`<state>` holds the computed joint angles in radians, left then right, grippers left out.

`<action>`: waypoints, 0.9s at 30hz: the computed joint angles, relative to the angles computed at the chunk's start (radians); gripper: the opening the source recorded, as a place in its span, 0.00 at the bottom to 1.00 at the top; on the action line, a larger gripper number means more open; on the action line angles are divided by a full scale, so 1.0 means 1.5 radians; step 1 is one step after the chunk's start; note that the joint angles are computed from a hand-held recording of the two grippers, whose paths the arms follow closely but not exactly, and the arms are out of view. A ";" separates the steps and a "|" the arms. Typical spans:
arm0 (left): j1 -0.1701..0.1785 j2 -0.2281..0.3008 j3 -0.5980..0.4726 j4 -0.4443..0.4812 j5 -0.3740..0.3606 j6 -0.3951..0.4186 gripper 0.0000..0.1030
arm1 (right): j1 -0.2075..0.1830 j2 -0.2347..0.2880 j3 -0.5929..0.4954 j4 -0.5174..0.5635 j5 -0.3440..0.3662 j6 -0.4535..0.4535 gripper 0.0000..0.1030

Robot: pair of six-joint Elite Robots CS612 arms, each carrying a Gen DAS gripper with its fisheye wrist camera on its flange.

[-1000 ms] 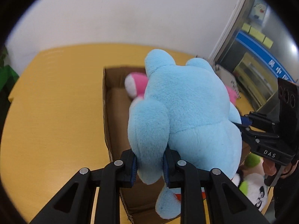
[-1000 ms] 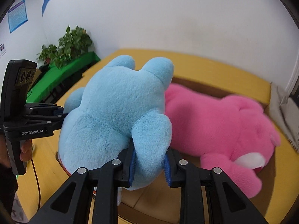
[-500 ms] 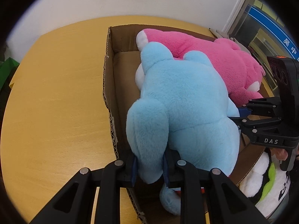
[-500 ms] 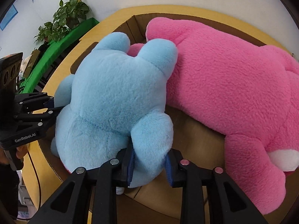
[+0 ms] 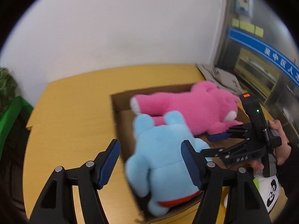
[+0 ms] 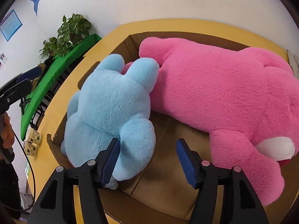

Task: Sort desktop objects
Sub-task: 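Carry the blue dog into the box beside the pink bear and open both tools, then withdraw both tools and move them to the panda plush on the table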

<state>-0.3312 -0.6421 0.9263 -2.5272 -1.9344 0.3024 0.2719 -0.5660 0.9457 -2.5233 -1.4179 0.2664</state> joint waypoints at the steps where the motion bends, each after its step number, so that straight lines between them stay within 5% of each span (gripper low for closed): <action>1: -0.005 0.015 -0.025 0.035 0.004 0.011 0.60 | 0.000 -0.002 0.002 -0.001 0.001 0.000 0.65; 4: -0.010 0.051 -0.081 0.118 0.038 0.035 0.48 | -0.002 -0.018 0.032 -0.019 -0.015 -0.002 0.65; 11: 0.002 0.069 -0.095 0.136 0.012 0.014 0.54 | -0.036 -0.066 0.119 -0.028 -0.062 0.027 0.62; 14: 0.001 0.064 -0.081 0.123 0.016 0.013 0.55 | -0.039 -0.060 0.120 -0.037 -0.125 0.044 0.57; 17: -0.006 0.073 -0.093 0.122 0.029 0.015 0.55 | -0.044 -0.052 0.118 -0.054 -0.136 0.066 0.54; 21: -0.009 0.070 -0.084 0.110 0.034 0.006 0.57 | -0.035 -0.034 0.078 -0.033 -0.203 0.036 0.53; 27: -0.011 0.071 -0.082 0.104 0.027 -0.006 0.59 | -0.034 -0.006 0.025 0.021 -0.232 0.034 0.55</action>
<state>-0.3473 -0.5353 0.8036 -2.3710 -1.8946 0.2932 0.2205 -0.5746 0.9826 -2.4916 -1.7663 0.3181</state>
